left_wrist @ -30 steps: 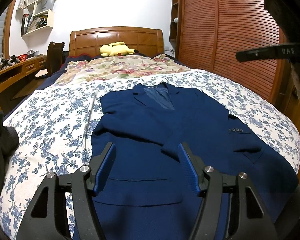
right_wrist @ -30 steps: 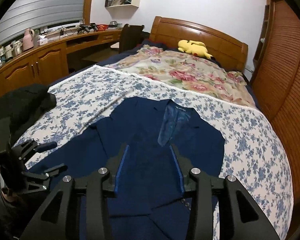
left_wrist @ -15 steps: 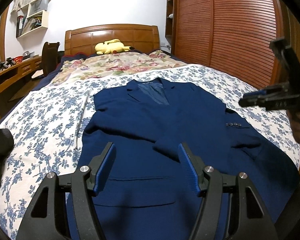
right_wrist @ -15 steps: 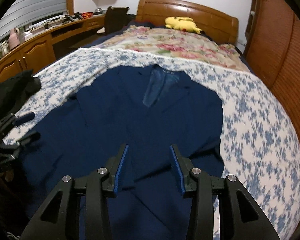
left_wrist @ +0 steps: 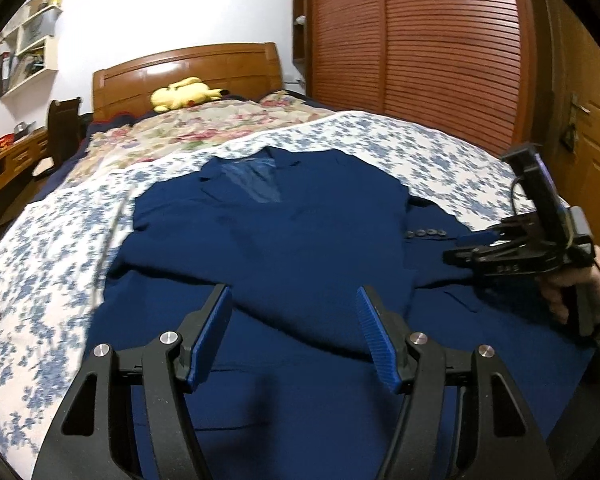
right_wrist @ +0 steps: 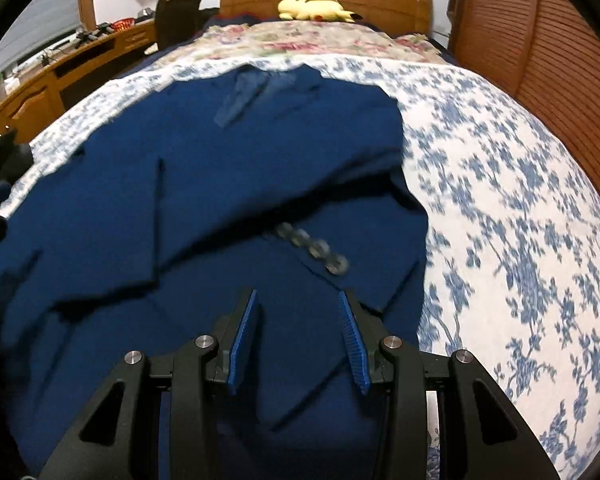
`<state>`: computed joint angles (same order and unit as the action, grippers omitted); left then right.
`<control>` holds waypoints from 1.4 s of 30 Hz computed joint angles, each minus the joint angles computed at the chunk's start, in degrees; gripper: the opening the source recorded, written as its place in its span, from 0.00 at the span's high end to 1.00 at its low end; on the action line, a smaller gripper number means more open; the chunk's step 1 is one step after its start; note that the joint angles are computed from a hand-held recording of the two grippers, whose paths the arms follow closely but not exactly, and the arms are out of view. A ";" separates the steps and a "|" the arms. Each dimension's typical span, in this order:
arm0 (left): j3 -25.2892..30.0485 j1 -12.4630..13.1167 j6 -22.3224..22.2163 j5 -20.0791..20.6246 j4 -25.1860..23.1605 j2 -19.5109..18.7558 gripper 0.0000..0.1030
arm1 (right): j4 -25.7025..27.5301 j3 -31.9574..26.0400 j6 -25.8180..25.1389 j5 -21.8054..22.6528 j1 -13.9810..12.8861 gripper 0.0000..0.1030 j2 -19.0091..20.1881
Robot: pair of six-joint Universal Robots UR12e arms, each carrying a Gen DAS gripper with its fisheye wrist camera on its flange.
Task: Fold large clothes
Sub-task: 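Lower the left tool onto the jacket's side panel and close on it, then fold the held side panel over toward the jacket's center with the left tool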
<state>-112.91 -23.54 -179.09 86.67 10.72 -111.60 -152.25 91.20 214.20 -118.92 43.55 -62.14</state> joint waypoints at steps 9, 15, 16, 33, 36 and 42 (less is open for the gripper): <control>2.82 -1.98 1.15 -2.18 -6.18 -1.34 0.37 | -8.12 1.67 -0.63 0.36 -0.01 0.57 0.76; 5.46 -3.17 3.12 -0.91 -10.24 -2.07 0.37 | -6.26 1.20 -2.18 -1.14 -0.05 0.57 0.93; 5.94 -3.31 3.21 -1.02 -11.23 -2.12 0.37 | -6.51 1.16 -2.83 -1.79 0.07 0.57 0.91; 12.66 -6.62 6.78 0.63 -22.57 -5.25 0.47 | -13.27 7.36 -1.42 -5.97 0.87 0.57 -2.32; 13.21 -7.07 6.97 3.25 -23.48 -5.59 0.52 | -13.23 7.32 -1.41 -6.09 1.13 0.57 -2.51; 13.38 -7.13 7.94 5.10 -24.30 -5.62 0.84 | -14.45 7.10 -2.33 -5.76 1.35 0.57 -2.32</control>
<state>-99.53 -30.67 -171.16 91.77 -13.57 -117.22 -166.71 98.31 211.87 -124.68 44.90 -64.46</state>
